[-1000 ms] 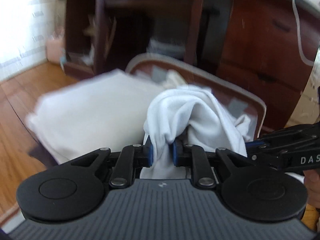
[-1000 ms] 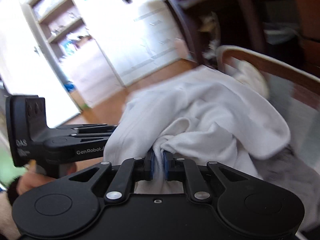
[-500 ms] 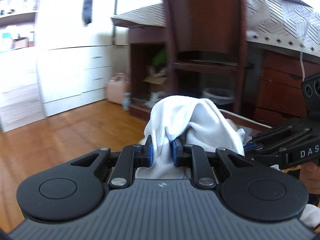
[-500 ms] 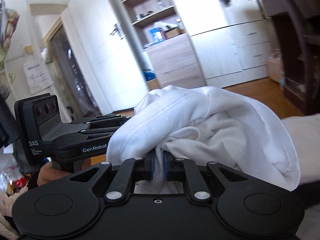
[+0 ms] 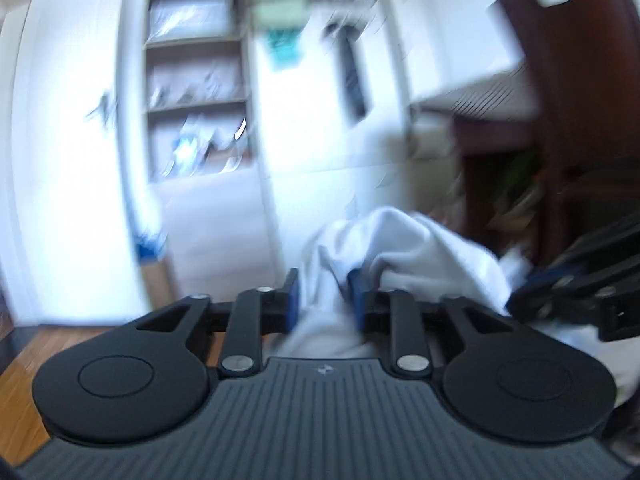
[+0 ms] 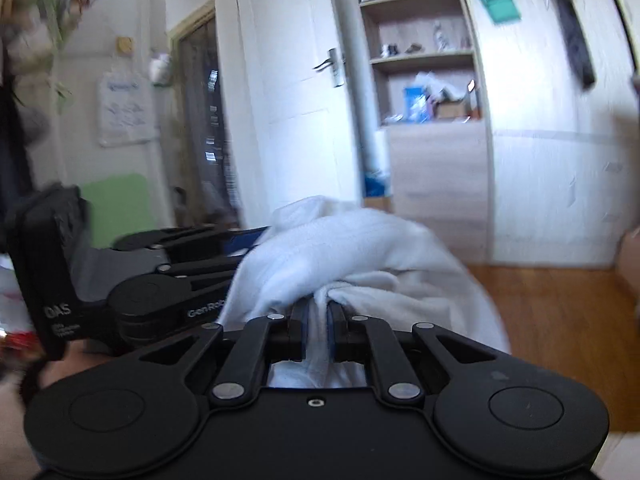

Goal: Fold clothes
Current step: 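Lift the white shirt off the chair with both grippers and lay it on the floor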

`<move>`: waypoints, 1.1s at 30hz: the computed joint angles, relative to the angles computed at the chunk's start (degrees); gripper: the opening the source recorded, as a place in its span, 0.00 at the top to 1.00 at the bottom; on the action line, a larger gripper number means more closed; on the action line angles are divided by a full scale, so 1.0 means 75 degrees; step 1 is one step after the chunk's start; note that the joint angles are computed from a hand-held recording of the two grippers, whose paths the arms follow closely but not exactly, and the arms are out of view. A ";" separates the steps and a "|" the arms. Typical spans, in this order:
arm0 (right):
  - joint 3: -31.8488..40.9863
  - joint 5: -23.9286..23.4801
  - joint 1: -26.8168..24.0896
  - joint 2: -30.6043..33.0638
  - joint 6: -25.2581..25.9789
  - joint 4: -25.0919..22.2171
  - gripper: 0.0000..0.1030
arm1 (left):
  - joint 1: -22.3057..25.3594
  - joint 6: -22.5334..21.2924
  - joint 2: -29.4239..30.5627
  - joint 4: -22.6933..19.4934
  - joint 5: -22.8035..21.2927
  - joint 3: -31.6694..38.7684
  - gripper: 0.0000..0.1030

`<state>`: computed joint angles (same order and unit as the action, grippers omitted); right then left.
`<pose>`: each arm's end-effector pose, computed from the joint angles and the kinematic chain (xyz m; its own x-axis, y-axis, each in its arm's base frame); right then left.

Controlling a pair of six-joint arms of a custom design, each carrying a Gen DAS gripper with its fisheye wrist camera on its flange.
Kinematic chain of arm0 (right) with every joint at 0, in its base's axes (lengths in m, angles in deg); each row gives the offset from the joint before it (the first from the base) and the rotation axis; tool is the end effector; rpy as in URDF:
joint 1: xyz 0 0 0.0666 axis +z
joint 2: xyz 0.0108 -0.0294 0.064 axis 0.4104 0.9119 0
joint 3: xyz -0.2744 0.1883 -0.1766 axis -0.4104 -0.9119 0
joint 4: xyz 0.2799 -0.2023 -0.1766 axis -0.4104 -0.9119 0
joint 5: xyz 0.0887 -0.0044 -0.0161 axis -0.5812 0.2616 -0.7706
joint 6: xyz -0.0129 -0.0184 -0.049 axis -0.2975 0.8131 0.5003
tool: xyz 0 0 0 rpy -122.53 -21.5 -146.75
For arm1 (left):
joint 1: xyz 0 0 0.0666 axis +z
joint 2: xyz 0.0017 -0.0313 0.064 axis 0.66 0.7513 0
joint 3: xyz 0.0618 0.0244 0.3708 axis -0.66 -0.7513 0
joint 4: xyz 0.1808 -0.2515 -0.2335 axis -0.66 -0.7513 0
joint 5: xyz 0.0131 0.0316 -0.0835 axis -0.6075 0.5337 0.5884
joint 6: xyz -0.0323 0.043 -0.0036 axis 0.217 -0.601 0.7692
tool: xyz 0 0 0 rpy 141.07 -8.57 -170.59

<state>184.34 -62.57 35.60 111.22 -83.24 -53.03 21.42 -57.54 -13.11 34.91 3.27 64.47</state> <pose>0.3338 0.0816 0.7366 -0.2806 -0.1322 -0.9507 -0.5848 0.8090 0.0601 0.3468 -0.1163 0.7175 -0.2132 0.1485 -0.9657 0.1122 0.9856 0.1268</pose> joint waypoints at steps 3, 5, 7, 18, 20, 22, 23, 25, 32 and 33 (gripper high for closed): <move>-0.0877 0.2737 0.0515 0.0084 0.0276 0.0237 0.84 | 0.0925 0.1170 0.0217 -0.1021 0.1003 -0.0291 0.59; -0.1724 0.2764 0.0247 -0.0075 -0.0298 -0.0001 0.75 | 0.1392 0.1716 -0.0201 -0.0887 0.1762 -0.1417 0.57; -0.2686 0.2398 -0.0144 -0.0360 -0.0799 -0.0036 0.76 | 0.1751 0.2023 -0.0819 -0.0555 0.2305 -0.2851 0.57; -0.4902 0.0532 -0.0775 -0.0906 -0.1494 -0.0761 0.72 | 0.1826 0.2414 -0.0765 -0.1065 0.3935 -0.4064 0.50; -0.4986 0.0397 -0.0783 -0.0850 -0.1557 -0.0825 0.72 | 0.1722 0.2460 -0.0611 -0.1120 0.4308 -0.4057 0.47; -0.4905 0.0271 -0.0696 -0.0663 -0.1568 -0.0821 0.71 | 0.1719 0.2460 -0.0391 -0.1376 0.4811 -0.4137 0.44; -0.4891 0.0176 -0.0658 -0.0590 -0.1537 -0.0820 0.70 | 0.1701 0.2418 -0.0250 -0.1586 0.5004 -0.4130 0.41; -0.4952 -0.0054 -0.0529 -0.0526 -0.1415 -0.0835 0.66 | 0.1621 0.2126 0.0136 -0.2269 0.5090 -0.3951 0.37; -0.5033 -0.0217 0.0099 -0.0433 -0.0825 -0.0969 0.50 | 0.1110 0.1207 0.0403 -0.2817 0.3386 -0.4057 0.37; -0.5073 0.0004 0.0246 -0.0457 -0.0653 -0.0899 0.44 | 0.1100 0.1145 0.0421 -0.2800 0.3328 -0.4086 0.37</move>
